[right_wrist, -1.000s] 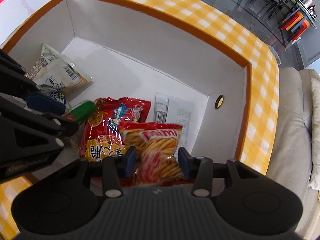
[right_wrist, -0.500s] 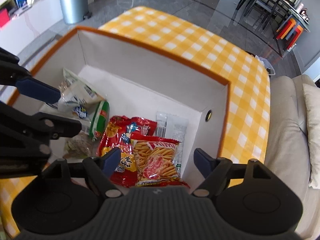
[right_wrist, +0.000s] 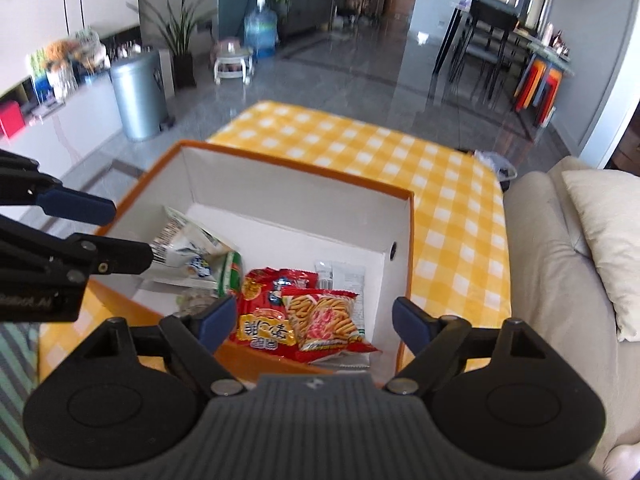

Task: Organize snacks
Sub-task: 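Withdraw both tools from the box toward the remaining snacks on the table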

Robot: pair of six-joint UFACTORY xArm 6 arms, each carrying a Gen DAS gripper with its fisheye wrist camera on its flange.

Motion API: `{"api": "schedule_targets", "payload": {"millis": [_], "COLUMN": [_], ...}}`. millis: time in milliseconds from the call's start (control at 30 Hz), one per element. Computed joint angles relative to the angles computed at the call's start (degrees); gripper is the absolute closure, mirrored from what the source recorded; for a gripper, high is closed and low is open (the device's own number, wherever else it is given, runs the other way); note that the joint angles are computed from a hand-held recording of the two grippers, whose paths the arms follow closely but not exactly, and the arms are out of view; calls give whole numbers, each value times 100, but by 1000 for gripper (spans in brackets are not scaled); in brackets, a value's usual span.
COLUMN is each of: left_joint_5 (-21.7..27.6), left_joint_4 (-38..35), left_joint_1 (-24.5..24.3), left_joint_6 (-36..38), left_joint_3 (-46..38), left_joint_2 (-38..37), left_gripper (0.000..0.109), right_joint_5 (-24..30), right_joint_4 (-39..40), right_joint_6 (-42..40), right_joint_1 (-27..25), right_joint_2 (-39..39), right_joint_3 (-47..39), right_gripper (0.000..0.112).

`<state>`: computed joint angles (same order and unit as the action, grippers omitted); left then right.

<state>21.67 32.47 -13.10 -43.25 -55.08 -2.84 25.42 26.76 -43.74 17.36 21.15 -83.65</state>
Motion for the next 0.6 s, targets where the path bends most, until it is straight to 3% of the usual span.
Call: {"api": "schedule_targets", "payload": {"millis": [233,467,600], "left_joint_5": [-186,-367,-361], "left_joint_4": [208,6,-737], "left_joint_1": [-190,-454,-621], "left_joint_6": [-310,-593,-334], "left_joint_3": [721,1250,1465], "left_joint_2": [-551,-809,-849], "left_gripper": [51,51,51], "right_joint_5": [-630,-948,-973], "right_joint_4": [1027,970,821], "right_joint_6": [-856,-455,-173], "right_joint_1": [25,-53,-150], "right_joint_2": [-1118,-1783,-1920], "right_joint_3": [1617,2768,3126], "right_gripper": [30,31,32]}}
